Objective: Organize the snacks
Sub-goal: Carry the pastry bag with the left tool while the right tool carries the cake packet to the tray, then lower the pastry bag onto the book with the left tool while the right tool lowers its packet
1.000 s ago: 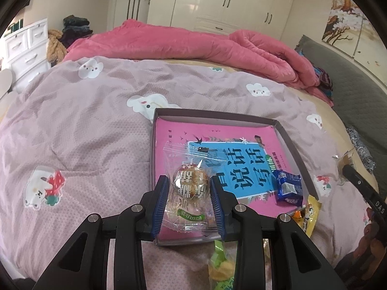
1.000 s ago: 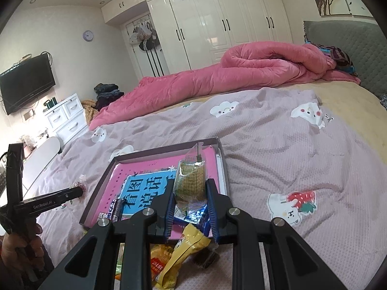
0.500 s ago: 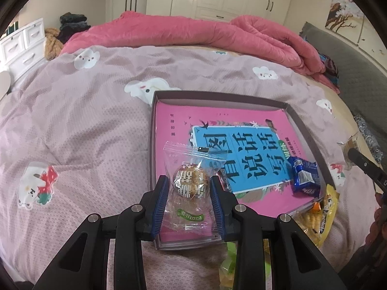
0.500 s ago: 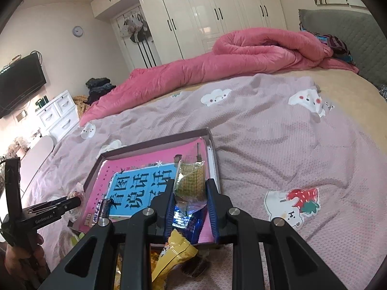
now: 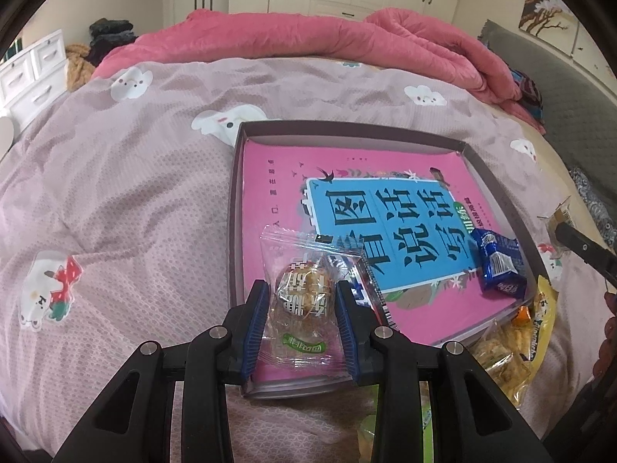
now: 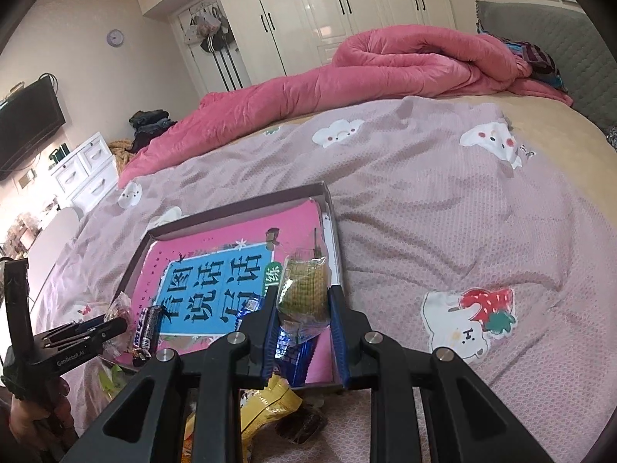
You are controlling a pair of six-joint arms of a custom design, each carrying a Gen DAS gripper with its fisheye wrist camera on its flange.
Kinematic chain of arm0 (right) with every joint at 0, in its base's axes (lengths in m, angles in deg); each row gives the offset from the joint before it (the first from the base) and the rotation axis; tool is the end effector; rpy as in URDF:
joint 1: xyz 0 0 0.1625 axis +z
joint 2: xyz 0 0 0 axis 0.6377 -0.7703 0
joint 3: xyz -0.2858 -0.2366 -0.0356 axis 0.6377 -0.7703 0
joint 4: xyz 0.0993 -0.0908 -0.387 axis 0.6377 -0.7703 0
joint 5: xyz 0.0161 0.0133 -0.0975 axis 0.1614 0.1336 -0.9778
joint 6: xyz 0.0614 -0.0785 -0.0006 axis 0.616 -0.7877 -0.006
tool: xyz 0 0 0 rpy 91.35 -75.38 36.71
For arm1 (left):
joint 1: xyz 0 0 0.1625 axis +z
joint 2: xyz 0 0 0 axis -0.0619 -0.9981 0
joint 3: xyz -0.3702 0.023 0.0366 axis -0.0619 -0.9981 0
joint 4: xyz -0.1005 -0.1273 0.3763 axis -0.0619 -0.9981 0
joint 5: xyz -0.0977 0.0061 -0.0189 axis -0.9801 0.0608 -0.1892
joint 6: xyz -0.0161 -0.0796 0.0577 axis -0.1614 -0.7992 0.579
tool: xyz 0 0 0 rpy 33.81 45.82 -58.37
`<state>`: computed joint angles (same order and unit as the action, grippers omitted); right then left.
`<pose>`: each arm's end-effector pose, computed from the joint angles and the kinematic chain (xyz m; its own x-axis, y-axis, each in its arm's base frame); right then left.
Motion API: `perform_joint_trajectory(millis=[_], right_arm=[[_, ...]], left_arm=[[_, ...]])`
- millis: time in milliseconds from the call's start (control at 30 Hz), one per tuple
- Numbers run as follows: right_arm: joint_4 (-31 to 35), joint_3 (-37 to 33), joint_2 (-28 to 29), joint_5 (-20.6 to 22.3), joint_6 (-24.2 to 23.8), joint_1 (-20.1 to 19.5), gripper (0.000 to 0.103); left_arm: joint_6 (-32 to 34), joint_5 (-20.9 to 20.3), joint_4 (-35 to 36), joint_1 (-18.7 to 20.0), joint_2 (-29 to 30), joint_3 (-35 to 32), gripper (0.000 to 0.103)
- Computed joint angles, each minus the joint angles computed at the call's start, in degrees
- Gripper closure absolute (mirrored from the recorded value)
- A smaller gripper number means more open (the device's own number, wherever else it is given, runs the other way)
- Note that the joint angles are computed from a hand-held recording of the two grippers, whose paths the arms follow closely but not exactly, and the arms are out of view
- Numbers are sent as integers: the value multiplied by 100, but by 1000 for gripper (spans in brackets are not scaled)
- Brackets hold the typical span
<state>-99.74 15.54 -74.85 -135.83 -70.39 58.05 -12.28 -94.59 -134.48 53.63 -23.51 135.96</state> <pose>0.1392 -0.5553 0.3425 -0.7735 0.4130 0.4808 -0.1696 0.5961 -0.7848 -0.3406 -0.6959 0.0508 -0.6879 0.5045 -0.5219 0.6629 0.7296 -0.1684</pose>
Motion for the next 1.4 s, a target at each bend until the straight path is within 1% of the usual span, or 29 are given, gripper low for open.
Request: perform_joint_trajectory(millis=[433, 700, 833, 1067, 1200, 1267, 1400], right_arm=[[230, -62, 34, -52, 124, -75, 78], [331, -119, 85, -95, 166, -96, 78], [429, -124, 90, -91, 225, -116, 78], [647, -131, 125, -203, 395, -141, 78], [789, -124, 105, -117, 507, -168, 78], [873, -95, 56, 34, 614, -204, 78], [932, -76, 38, 187, 649, -225, 77]], left_arm=[[-19, -40, 84, 40, 58, -68, 67], [2, -47, 16, 35, 65, -31, 67], [28, -66, -9, 34, 57, -5, 67], [45, -113, -30, 49, 56, -6, 67], [39, -125, -14, 52, 67, -32, 67], [30, -132, -9, 54, 65, -33, 67], [30, -128, -2, 54, 70, -45, 67]])
